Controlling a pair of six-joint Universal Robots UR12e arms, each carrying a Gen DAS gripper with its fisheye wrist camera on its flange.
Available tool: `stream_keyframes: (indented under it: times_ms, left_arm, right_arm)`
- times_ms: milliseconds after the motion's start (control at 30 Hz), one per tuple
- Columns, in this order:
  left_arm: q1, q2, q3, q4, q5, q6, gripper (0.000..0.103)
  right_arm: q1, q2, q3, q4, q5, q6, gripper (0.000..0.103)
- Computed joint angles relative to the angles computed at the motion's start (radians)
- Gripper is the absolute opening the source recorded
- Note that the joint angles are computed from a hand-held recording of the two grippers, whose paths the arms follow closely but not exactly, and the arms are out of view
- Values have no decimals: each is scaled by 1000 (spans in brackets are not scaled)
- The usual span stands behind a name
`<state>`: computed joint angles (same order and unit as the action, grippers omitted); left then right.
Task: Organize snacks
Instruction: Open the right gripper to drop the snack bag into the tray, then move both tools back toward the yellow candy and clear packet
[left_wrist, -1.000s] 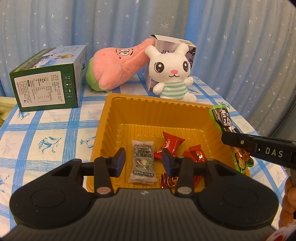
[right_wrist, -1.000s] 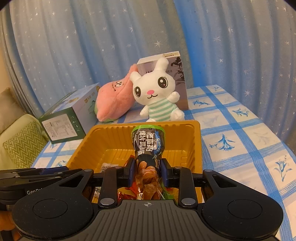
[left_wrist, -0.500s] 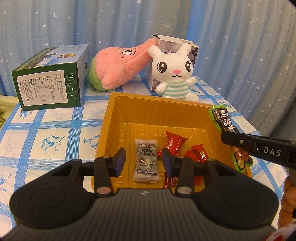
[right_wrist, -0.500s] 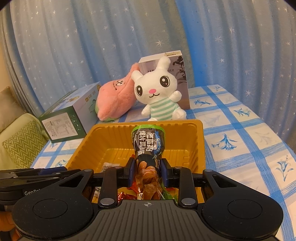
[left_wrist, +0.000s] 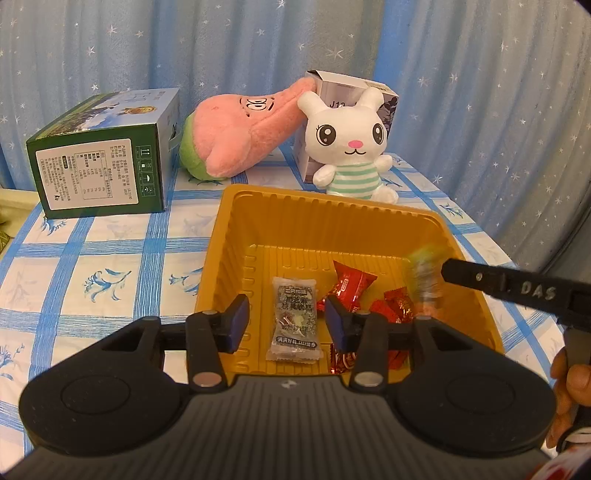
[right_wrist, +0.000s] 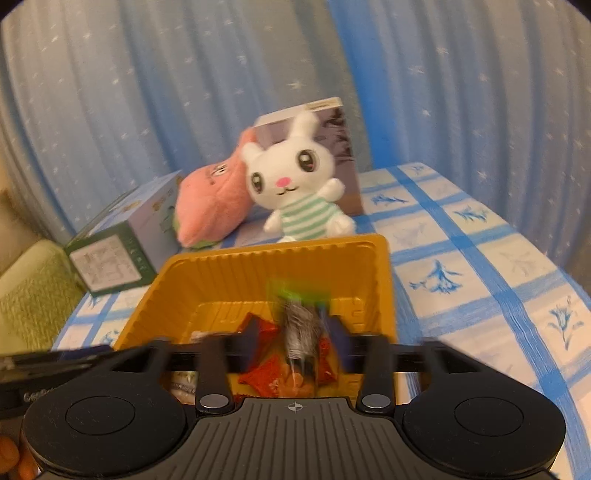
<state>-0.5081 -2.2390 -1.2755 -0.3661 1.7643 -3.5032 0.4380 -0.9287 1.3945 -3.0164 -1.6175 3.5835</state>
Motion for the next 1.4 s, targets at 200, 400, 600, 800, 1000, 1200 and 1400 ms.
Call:
stream_keyframes:
  times_ms: [200,400,600,800,1000,1200,1400]
  left_arm:
    - [-2,-1,3,0,-3,5,42]
    - [-6,0,3,8,-1,15,44]
    - [-9,3,1,12,4,18,46]
    - [-15,8,-6,13,7,19,52]
    - [-23,22,-22,19,6,22,64]
    - [-34,44,-53,41,13,41,73]
    - [-49,73,-98,56,13,59,82]
  right_arm:
    - [-4,-7,10,-24,-17,33,64]
    - [-4,-11,15,-27,-24,34,64]
    - [-2,-13,19,-44,-35,22,64]
    - [2,-17,24,-61,-44,-8,64]
    - [3,-30,43,-72,-51,-34,64]
    - [0,-59,86,-97,-65,-50,64]
    - [1,-98,147,-123,-72,-83,64]
